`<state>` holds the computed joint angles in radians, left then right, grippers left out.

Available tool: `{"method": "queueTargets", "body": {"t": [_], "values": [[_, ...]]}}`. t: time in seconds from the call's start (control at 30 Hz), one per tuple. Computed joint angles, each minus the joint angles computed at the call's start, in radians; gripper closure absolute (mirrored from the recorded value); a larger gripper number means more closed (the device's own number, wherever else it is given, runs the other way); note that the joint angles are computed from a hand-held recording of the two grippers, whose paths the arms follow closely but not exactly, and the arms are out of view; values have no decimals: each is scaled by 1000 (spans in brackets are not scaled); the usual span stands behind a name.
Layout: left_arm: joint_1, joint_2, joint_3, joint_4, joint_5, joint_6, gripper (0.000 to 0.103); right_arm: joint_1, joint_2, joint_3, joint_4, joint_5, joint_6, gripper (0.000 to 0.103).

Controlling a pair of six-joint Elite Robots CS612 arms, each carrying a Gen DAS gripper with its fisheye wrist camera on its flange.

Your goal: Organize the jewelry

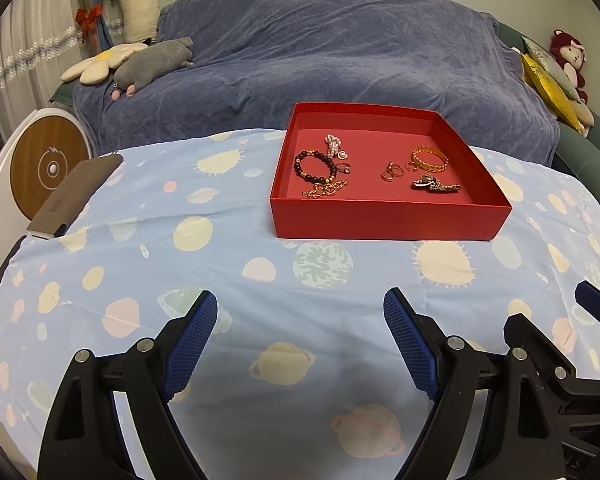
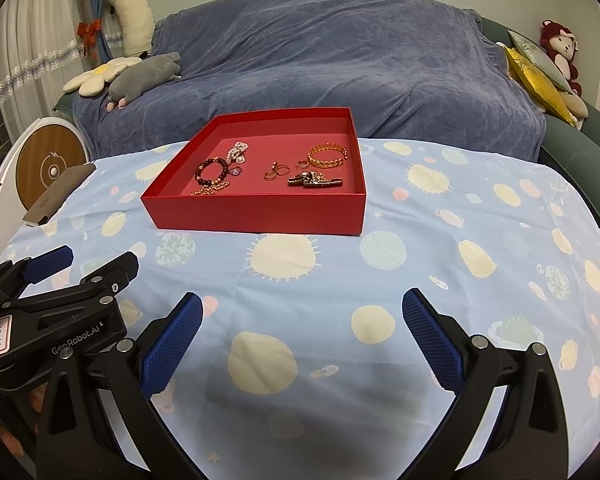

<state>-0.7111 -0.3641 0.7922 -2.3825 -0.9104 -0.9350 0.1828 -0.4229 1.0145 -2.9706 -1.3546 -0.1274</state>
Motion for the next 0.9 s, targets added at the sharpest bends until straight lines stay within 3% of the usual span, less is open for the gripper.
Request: {"method": "queueTargets", "body": {"t": [0.9], "values": [[2,-3,5,0,2,9,21,1,-2,7,-7,-3,6,5]]}}
